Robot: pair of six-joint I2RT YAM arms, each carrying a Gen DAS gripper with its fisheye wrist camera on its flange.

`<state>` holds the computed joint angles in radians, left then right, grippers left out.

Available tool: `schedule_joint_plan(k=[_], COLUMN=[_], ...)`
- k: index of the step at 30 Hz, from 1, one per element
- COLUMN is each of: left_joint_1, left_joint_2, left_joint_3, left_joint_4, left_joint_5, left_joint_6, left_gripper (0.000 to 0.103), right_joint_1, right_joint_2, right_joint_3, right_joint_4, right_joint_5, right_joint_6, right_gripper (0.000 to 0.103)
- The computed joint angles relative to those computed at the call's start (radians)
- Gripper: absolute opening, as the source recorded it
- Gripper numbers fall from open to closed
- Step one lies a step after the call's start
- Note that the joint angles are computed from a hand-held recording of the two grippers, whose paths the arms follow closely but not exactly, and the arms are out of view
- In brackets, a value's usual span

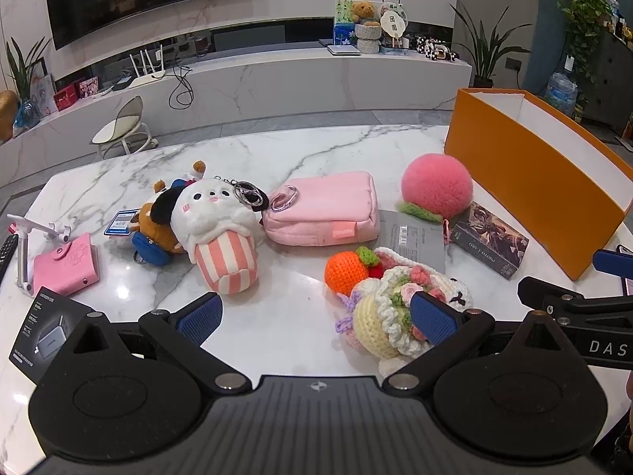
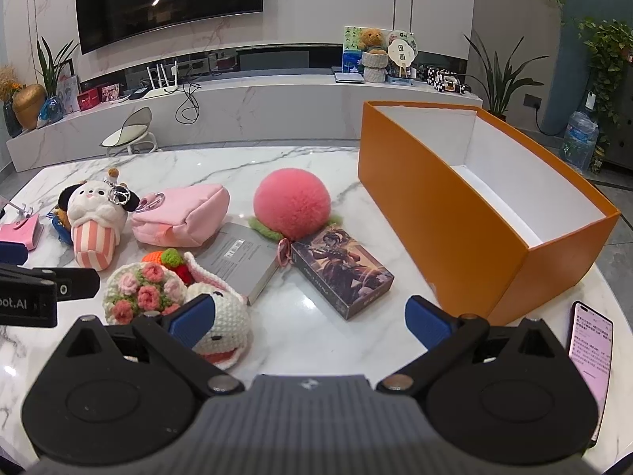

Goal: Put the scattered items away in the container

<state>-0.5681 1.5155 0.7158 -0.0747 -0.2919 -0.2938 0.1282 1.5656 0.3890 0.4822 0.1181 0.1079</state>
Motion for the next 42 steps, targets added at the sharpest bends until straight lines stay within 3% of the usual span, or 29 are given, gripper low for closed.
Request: schedule_joint_plan(k=[42], left_joint_1=[-0.008], left_joint_2=[0.004], left_joint_3=[-0.004], left_joint_4=[0.006], left_joint_5=[0.001], left_joint_6=[0.007], left_gripper=[0.103], right_joint_1=[0.006], right_joint_2=[-0.004], right_joint_3=[-0.001], right_joint_4=[-0.005], right_joint_5=[0.005], right_joint_6=[0.007], right_gripper=[0.103])
